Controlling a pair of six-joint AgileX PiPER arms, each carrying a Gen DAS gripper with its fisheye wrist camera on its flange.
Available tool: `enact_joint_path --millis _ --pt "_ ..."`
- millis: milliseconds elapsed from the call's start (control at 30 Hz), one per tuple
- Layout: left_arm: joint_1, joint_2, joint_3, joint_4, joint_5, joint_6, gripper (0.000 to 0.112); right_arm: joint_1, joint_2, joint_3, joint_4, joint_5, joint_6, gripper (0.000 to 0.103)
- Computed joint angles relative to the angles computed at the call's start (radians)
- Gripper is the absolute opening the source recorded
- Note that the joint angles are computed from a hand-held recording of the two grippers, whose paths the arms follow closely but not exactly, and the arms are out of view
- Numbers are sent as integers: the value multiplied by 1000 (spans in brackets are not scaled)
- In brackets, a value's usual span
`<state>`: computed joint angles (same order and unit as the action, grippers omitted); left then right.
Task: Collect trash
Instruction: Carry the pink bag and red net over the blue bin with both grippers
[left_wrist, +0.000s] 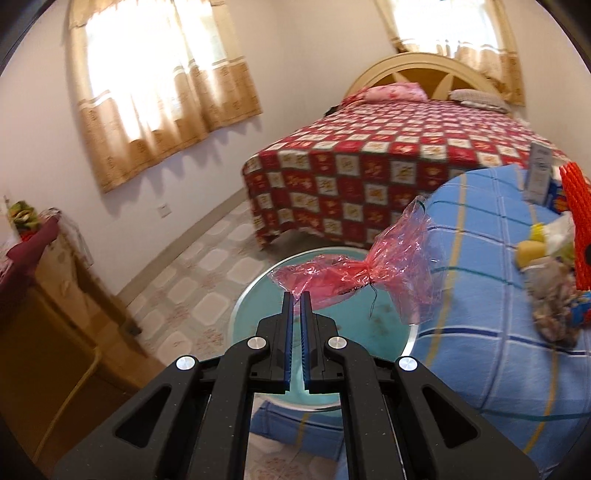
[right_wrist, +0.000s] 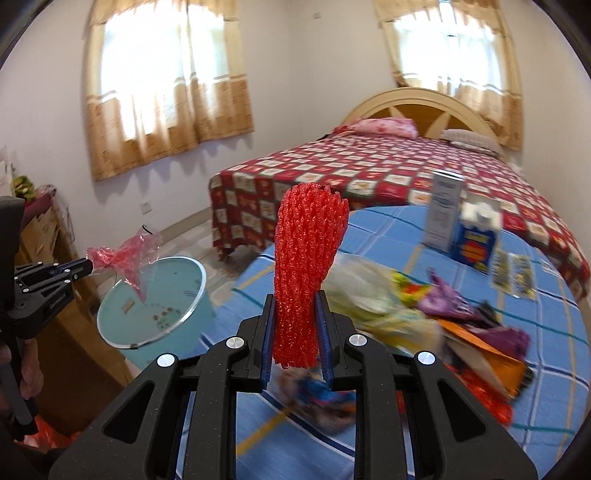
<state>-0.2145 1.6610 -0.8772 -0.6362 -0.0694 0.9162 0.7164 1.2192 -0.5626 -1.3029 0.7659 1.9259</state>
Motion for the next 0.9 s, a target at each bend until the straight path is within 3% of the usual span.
enact_joint_path --millis 67,167,333,467,700,900 --pt "28 22 -17 -122 0 129 4 -28 65 -47 -25 -53 -13 21" --pt "60 45 -29 -143 -8 161 4 -58 148 -114 -42 -111 -36 21" --pt "100 87 -55 -341 -33 371 4 -107 261 -210 -41 -195 -99 21" --pt "125 120 -80 -390 -53 431 4 -138 354 -298 -24 -251 -163 21" --pt "162 175 -137 -573 -76 613 4 -171 475 -418 37 -314 -280 21" --pt "167 200 -161 -635 -87 671 4 -177 555 -506 105 -326 -377 21"
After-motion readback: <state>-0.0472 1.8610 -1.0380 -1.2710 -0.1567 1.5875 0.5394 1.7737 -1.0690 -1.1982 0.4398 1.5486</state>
